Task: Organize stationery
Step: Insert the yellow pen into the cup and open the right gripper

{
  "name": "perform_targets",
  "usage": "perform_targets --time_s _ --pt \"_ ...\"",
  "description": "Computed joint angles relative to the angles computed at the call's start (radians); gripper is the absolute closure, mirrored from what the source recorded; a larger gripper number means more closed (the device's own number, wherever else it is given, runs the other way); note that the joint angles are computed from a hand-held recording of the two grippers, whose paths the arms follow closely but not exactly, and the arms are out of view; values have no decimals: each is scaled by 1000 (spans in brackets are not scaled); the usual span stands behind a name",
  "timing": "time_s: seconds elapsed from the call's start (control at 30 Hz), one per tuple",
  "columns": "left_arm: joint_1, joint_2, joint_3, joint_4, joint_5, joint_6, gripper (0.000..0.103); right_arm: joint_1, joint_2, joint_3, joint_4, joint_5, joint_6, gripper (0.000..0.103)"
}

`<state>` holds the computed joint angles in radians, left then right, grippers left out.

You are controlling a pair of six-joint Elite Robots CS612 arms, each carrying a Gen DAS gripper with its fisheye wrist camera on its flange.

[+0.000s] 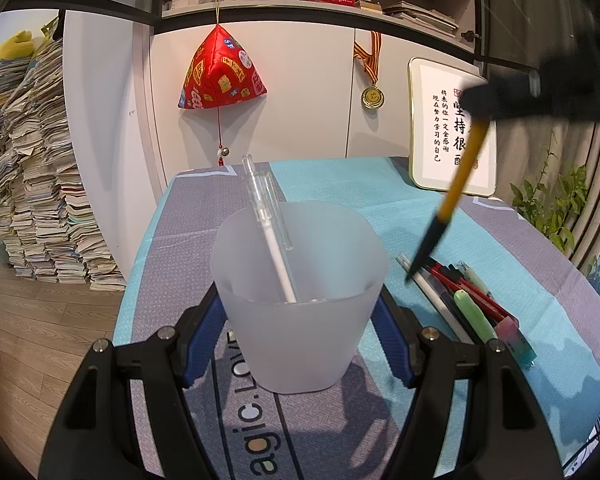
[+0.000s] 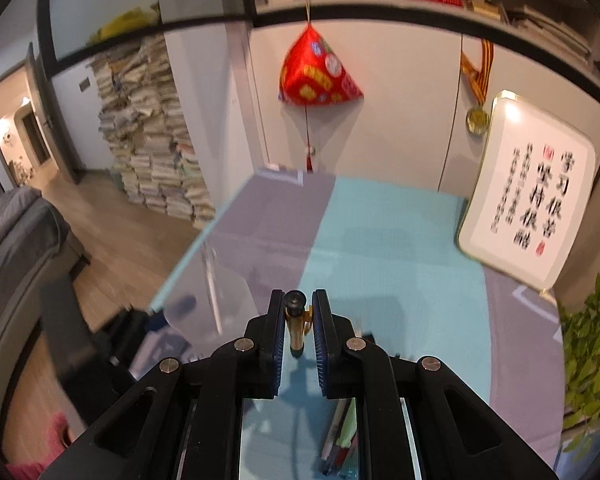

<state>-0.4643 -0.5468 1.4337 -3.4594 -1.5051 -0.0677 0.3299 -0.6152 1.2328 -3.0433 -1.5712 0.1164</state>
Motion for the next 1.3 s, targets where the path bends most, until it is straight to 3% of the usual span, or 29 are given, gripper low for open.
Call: perform_targets --time_s 0.2,0.43,0.8,1.3 --pt "0 0 0 0 0 0 34 7 -13 -11 -63 -3 -22 89" --pt "0 0 0 0 0 0 34 8 -13 -34 -87 75 -36 89" --pt "0 0 0 0 0 0 34 12 41 -111 68 104 -61 89" --pt "-1 0 -3 3 0 6 34 5 81 -160 168 140 -41 89"
